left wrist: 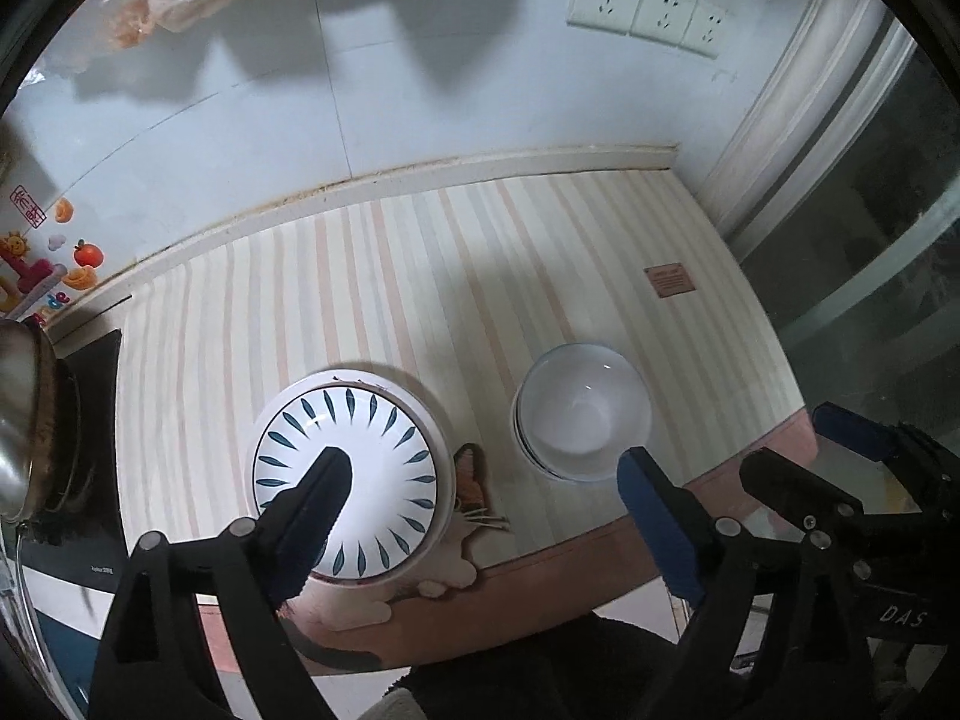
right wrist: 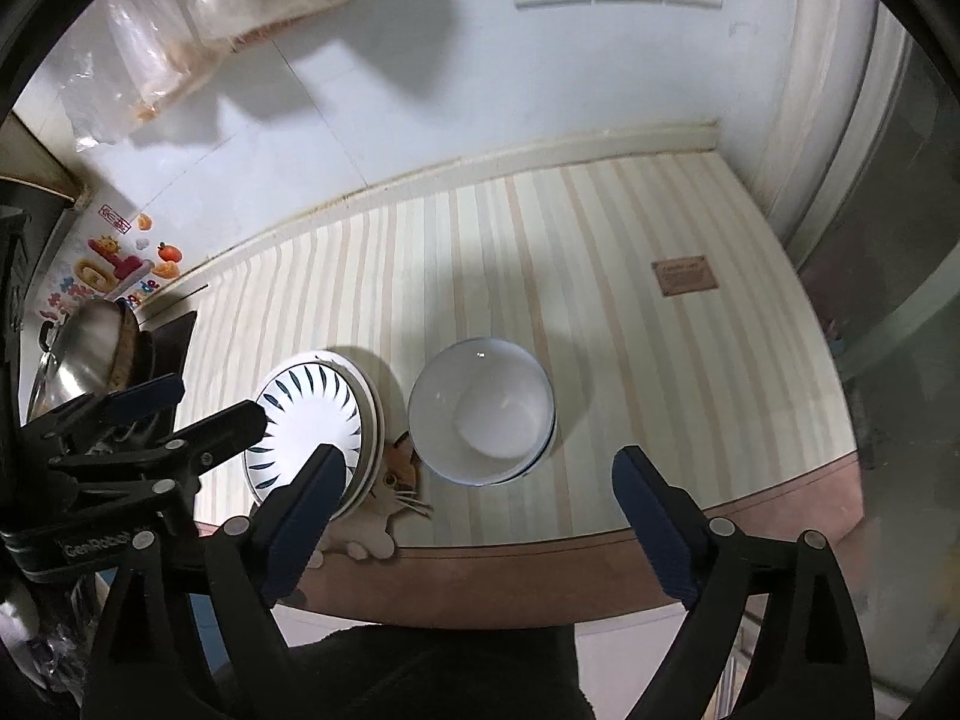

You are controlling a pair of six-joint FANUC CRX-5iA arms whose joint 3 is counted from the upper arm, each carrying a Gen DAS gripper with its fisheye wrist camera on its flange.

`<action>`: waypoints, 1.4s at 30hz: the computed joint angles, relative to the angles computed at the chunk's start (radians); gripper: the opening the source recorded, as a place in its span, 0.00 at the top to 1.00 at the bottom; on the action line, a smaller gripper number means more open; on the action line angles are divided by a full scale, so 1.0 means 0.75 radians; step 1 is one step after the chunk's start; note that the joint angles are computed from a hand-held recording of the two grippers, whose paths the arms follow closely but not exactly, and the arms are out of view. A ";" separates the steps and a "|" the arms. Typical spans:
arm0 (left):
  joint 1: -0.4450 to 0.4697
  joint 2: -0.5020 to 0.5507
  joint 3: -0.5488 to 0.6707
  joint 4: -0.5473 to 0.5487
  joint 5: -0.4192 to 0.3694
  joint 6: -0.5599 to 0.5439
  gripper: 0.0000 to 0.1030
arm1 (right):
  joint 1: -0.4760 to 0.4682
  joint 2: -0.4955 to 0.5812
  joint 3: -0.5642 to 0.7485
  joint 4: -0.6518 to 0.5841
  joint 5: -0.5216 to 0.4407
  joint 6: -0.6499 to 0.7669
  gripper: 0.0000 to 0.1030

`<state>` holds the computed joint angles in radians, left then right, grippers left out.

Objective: Organize plates and bowls
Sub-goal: 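Move the left gripper to the rim of the bowl stack, then grasp the rim of the whole bowl stack with the left gripper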

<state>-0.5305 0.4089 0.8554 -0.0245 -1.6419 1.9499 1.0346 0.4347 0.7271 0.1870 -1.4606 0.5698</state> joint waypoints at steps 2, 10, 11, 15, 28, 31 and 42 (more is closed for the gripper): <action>0.001 -0.027 -0.013 0.003 0.009 -0.013 0.12 | 0.020 -0.017 -0.003 0.027 -0.005 -0.015 0.09; -0.023 -0.090 -0.004 -0.046 0.013 -0.031 0.11 | 0.086 -0.048 0.025 0.125 -0.071 -0.083 0.08; -0.025 -0.095 -0.006 -0.049 0.016 -0.030 0.11 | 0.086 -0.049 0.023 0.133 -0.069 -0.084 0.08; -0.026 -0.111 -0.018 -0.046 0.029 -0.026 0.11 | 0.098 -0.062 0.022 0.161 -0.068 -0.105 0.07; 0.096 0.063 -0.110 0.225 0.109 -0.037 0.11 | -0.069 -0.196 -0.305 -0.110 0.272 -0.122 0.07; 0.122 0.162 -0.086 0.293 0.081 -0.045 0.11 | -0.123 -0.186 -0.358 -0.207 0.333 -0.077 0.07; 0.174 0.469 -0.035 0.589 0.048 -0.030 0.12 | -0.341 -0.082 -0.498 -0.725 0.587 0.197 0.07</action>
<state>-0.3998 0.7607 0.8288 0.4176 -1.6055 1.9271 0.7787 0.3733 0.3535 -0.3570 -1.0207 0.7173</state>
